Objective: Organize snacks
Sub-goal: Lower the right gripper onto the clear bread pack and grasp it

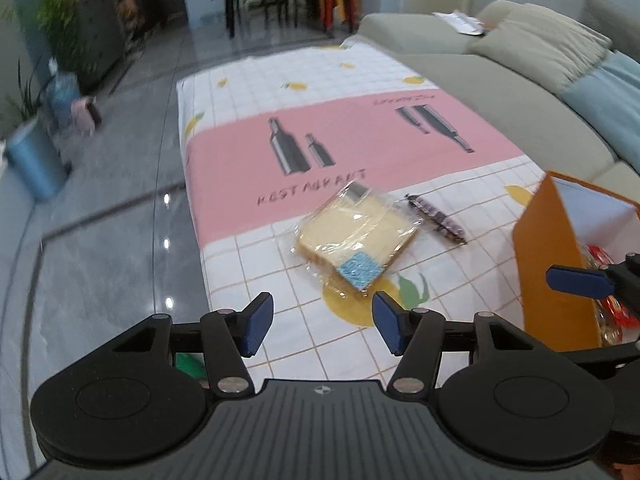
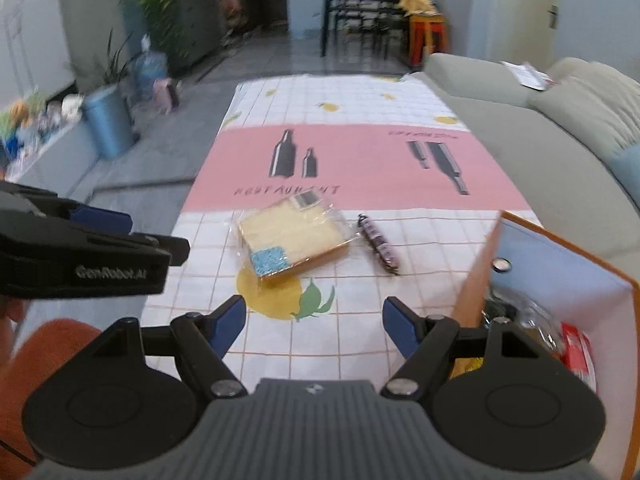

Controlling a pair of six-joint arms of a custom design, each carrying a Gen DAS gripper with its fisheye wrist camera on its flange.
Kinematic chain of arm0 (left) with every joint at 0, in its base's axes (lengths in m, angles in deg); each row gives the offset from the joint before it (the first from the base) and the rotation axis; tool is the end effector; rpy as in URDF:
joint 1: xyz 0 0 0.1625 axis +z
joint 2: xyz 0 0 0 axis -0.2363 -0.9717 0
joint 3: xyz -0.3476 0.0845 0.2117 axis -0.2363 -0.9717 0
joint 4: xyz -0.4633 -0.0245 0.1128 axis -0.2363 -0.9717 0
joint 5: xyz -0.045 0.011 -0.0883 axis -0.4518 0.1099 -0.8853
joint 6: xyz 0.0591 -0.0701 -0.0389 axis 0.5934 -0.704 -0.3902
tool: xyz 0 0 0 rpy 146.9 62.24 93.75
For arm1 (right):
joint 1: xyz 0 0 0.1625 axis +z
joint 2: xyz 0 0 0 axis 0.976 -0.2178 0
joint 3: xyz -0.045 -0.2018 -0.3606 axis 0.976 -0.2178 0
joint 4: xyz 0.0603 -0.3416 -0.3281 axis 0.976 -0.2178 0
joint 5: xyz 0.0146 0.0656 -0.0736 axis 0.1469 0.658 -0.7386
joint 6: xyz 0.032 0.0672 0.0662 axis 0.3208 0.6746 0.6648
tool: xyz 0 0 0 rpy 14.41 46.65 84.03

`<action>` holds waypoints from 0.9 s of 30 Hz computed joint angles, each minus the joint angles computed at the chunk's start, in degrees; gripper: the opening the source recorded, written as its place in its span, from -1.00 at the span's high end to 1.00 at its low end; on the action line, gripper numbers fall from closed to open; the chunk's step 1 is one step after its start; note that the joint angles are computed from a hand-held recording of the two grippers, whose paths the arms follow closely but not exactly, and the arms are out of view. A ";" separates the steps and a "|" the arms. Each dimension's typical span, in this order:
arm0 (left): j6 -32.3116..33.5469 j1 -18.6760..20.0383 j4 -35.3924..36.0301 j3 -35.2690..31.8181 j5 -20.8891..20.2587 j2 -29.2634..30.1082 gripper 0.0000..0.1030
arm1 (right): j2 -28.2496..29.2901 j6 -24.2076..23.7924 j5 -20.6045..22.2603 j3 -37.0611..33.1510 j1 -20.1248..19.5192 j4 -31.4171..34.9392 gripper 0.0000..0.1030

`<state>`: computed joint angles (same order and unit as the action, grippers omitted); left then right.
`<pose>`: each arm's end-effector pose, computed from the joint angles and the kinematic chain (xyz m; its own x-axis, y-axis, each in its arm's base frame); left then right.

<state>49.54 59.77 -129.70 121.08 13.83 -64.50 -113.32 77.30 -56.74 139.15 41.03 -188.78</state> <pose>-0.1378 -0.4400 0.2194 -0.6824 0.2677 -0.6802 0.5868 0.7555 -0.2914 0.2982 -0.4240 0.0526 -0.7098 -0.1027 0.6969 -0.5154 0.7501 -0.4143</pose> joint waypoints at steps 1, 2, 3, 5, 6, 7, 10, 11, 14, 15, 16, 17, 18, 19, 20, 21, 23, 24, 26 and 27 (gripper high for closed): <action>-0.13 0.81 -0.10 -0.52 -0.10 0.65 -0.32 | 0.81 -0.88 -0.15 -1.28 -0.53 1.91 -0.43; -0.23 1.56 -0.28 -1.04 -0.11 1.35 -0.31 | 1.52 -1.99 0.24 -2.28 -1.09 3.00 -0.43; -0.23 2.33 -0.52 -1.62 -0.20 2.09 -0.32 | 2.08 -2.96 0.93 -3.10 -1.68 3.82 -0.43; -0.54 3.91 -0.74 -2.91 -0.06 3.69 -0.31 | 3.02 -4.39 2.54 -4.63 -2.90 5.47 -0.43; -0.92 4.64 -0.51 -3.55 0.28 4.42 -0.32 | 3.63 -5.09 3.38 -5.60 -3.47 6.32 -0.43; -1.21 5.40 -0.42 -4.24 0.79 5.32 -0.31 | 4.16 -5.99 4.50 -6.46 -4.00 7.02 -0.43; -1.34 7.26 -0.74 -5.38 1.19 6.70 -0.31 | 5.85 -8.95 7.87 -8.82 -5.51 7.98 -0.43; -1.54 7.89 -0.60 -5.72 0.85 6.87 -0.31 | 6.57 -9.82 8.41 -9.75 -5.88 8.60 -0.43; -2.42 9.56 -0.13 -6.54 0.56 7.47 -0.31 | 9.55 -13.45 8.06 -12.90 -6.75 8.75 -0.43; -2.89 9.95 -0.02 -6.69 0.85 7.70 -0.31 | 10.88 -14.83 7.27 -14.19 -6.98 8.54 -0.43; -3.21 10.37 0.03 -7.18 1.04 8.33 -0.31 | 11.76 -16.05 7.21 -15.18 -7.29 8.55 -0.43; -3.84 10.82 0.39 -7.41 1.24 8.59 -0.31 | 12.74 -17.13 7.52 -16.23 -7.76 8.92 -0.43; -4.13 11.24 0.51 -7.73 1.27 9.02 -0.31 | 13.41 -17.42 7.57 -17.18 -8.11 10.02 -0.43; -4.31 11.61 0.64 -8.00 1.16 9.32 -0.31 | 14.05 -17.43 7.41 -18.13 -8.44 11.33 -0.43; -4.34 11.90 0.58 -8.24 1.05 9.61 -0.31 | 14.63 -17.43 7.42 -18.86 -8.79 12.27 -0.43; -4.26 12.22 0.35 -8.54 0.96 10.07 -0.31 | 15.10 -17.29 7.42 -19.40 -9.09 12.98 -0.43; -4.31 12.52 0.45 -8.63 0.90 10.41 -0.31 | 15.73 -17.14 7.69 -20.09 -9.58 14.11 -0.43; -4.23 12.68 0.44 -8.74 0.85 10.66 -0.31 | 16.24 -17.55 7.51 -20.36 -9.74 13.87 -0.49; -4.09 12.83 0.44 -8.80 0.77 10.99 -0.31 | 17.72 -20.02 6.57 -20.75 -9.71 11.64 -0.62; -4.09 12.81 0.51 -8.71 0.76 11.01 -0.31 | 18.47 -21.34 6.03 -21.02 -9.66 10.85 -0.68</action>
<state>45.45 72.58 -129.19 112.37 14.59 -53.49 -94.86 55.95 -50.72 118.13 31.36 -177.93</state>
